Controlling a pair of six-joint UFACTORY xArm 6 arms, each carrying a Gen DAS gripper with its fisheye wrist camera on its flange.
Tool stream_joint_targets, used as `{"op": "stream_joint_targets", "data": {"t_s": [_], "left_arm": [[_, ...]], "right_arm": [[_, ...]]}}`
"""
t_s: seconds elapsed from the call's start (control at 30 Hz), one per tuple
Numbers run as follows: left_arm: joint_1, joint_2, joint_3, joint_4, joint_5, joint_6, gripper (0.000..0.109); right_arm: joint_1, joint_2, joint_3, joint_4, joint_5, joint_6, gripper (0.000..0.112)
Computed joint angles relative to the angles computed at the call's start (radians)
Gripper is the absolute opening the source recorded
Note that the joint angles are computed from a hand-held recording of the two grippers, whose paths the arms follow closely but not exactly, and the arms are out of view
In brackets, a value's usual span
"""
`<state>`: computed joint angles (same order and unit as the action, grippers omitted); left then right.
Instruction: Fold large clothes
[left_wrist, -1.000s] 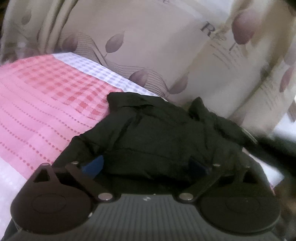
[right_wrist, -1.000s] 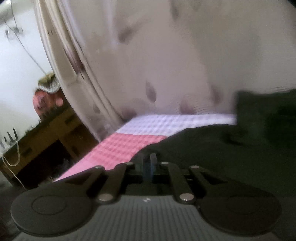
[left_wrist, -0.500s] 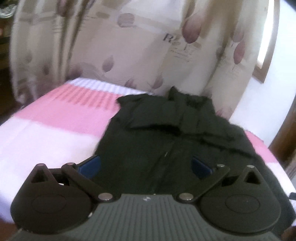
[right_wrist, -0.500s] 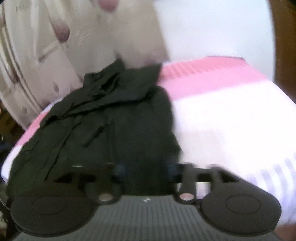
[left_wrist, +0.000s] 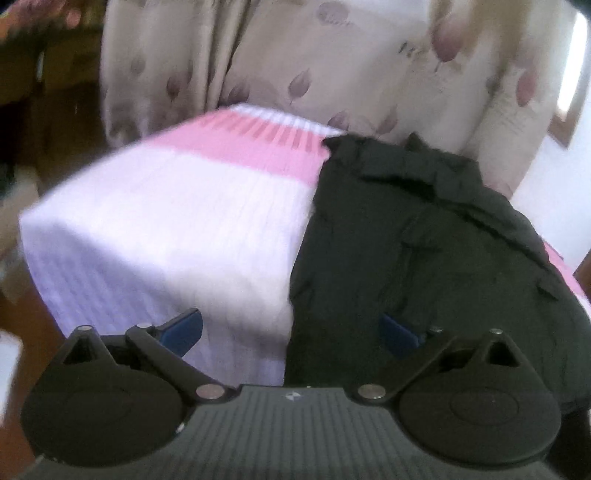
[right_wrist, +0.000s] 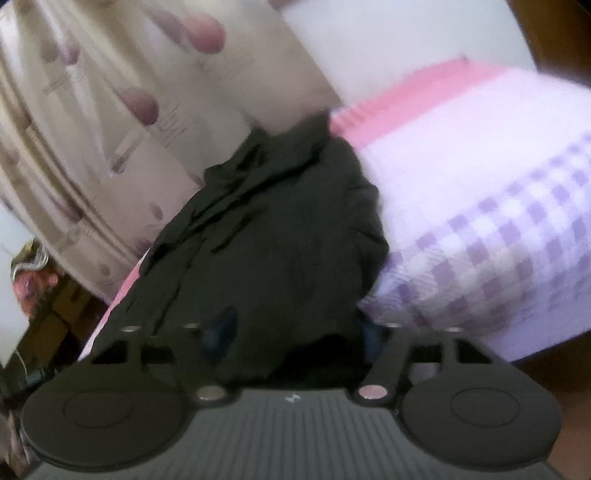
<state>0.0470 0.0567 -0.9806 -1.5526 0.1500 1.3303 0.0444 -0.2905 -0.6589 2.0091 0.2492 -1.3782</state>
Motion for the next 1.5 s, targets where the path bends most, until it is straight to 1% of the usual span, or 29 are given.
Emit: {"op": "stream_joint_targets", "data": {"t_s": [0.03, 0.07, 0.13, 0.23, 0.27, 0.3, 0.37, 0.4, 0.43, 0.47, 0.5, 0.53, 0.57, 0.6, 0.63, 0.67, 0.73, 0.77, 0.83, 0.9, 0.93, 1.0, 1.03, 1.17, 1.27, 1.43, 1.5], "left_arm": [[0.022, 0.006, 0.001, 0.021, 0.046, -0.036, 0.098], [0.043, 0.016, -0.002, 0.036, 0.095, -0.077, 0.097], [0.086, 0.035, -0.009, 0.065, 0.194, -0.155, 0.096], [0.121, 0.063, -0.029, 0.068, 0.318, -0.218, 0.090], [0.131, 0.072, -0.035, 0.070, 0.361, -0.223, 0.085], [0.134, 0.085, -0.046, 0.091, 0.384, -0.241, 0.081], [0.142, 0.117, -0.070, 0.157, 0.424, -0.302, 0.057], [0.151, 0.138, -0.087, 0.178, 0.454, -0.335, 0.056], [0.152, 0.150, -0.096, 0.173, 0.462, -0.344, 0.054], [0.155, 0.154, -0.099, 0.160, 0.471, -0.339, 0.045], [0.159, 0.154, -0.100, 0.153, 0.488, -0.329, 0.040], [0.155, 0.152, -0.102, 0.154, 0.491, -0.321, 0.030], [0.144, 0.135, -0.092, 0.165, 0.468, -0.303, 0.024], [0.126, 0.114, -0.080, 0.179, 0.430, -0.277, 0.021], [0.107, 0.096, -0.070, 0.183, 0.396, -0.249, 0.018], [0.094, 0.080, -0.060, 0.181, 0.369, -0.224, 0.016], [0.080, 0.052, -0.046, 0.158, 0.340, -0.193, 0.015], [0.080, 0.041, -0.040, 0.138, 0.338, -0.176, 0.014], [0.075, 0.021, -0.034, 0.092, 0.330, -0.143, 0.013], [0.072, -0.002, -0.021, 0.059, 0.321, -0.119, 0.013], [0.075, -0.014, -0.015, 0.064, 0.326, -0.128, 0.012], [0.093, -0.035, -0.003, 0.082, 0.364, -0.141, 0.012], [0.095, -0.047, 0.003, 0.086, 0.363, -0.141, 0.012], [0.116, -0.110, 0.040, 0.130, 0.396, -0.163, 0.012], [0.123, -0.169, 0.080, 0.152, 0.406, -0.171, 0.012], [0.184, -0.317, 0.178, 0.142, 0.500, -0.178, 0.012], [0.214, -0.368, 0.200, 0.113, 0.539, -0.175, 0.012]], "right_arm": [[0.000, 0.013, -0.005, 0.008, -0.002, 0.016, 0.033], [-0.010, 0.018, -0.003, 0.029, 0.010, 0.017, 0.029], [-0.035, 0.008, 0.016, 0.072, 0.054, 0.011, 0.026], [-0.060, -0.015, 0.042, 0.056, 0.095, 0.041, 0.026], [-0.065, -0.019, 0.047, 0.047, 0.102, 0.050, 0.027], [-0.072, -0.021, 0.052, 0.050, 0.116, 0.046, 0.027], [-0.080, -0.013, 0.050, 0.066, 0.129, 0.038, 0.029], [-0.075, -0.002, 0.042, 0.067, 0.122, 0.048, 0.031], [-0.077, 0.003, 0.043, 0.056, 0.125, 0.074, 0.040], [-0.082, 0.011, 0.043, 0.064, 0.137, 0.088, 0.050], [-0.085, 0.020, 0.039, 0.077, 0.143, 0.096, 0.054], [-0.087, 0.026, 0.038, 0.093, 0.153, 0.102, 0.058], [-0.087, 0.032, 0.035, 0.107, 0.162, 0.100, 0.057], [-0.078, 0.039, 0.027, 0.111, 0.147, 0.101, 0.057], [-0.065, 0.041, 0.020, 0.090, 0.124, 0.112, 0.050], [-0.052, 0.042, 0.013, 0.056, 0.100, 0.124, 0.028], [-0.039, 0.037, 0.009, 0.025, 0.084, 0.136, 0.017], [-0.035, 0.030, 0.009, 0.034, 0.082, 0.121, 0.013], [-0.021, 0.016, 0.006, 0.056, 0.064, 0.074, 0.011], [-0.019, 0.003, 0.006, 0.079, 0.068, 0.051, 0.010], [-0.023, -0.009, 0.012, 0.093, 0.081, 0.040, 0.009], [-0.032, -0.031, 0.027, 0.099, 0.108, 0.038, 0.009], [-0.035, -0.044, 0.036, 0.106, 0.119, 0.039, 0.009], [-0.062, -0.126, 0.098, 0.087, 0.183, 0.070, 0.009], [-0.054, -0.193, 0.129, 0.083, 0.193, 0.095, 0.009], [-0.044, -0.369, 0.217, 0.037, 0.210, 0.192, 0.009], [-0.032, -0.431, 0.232, 0.033, 0.197, 0.215, 0.010]]}}
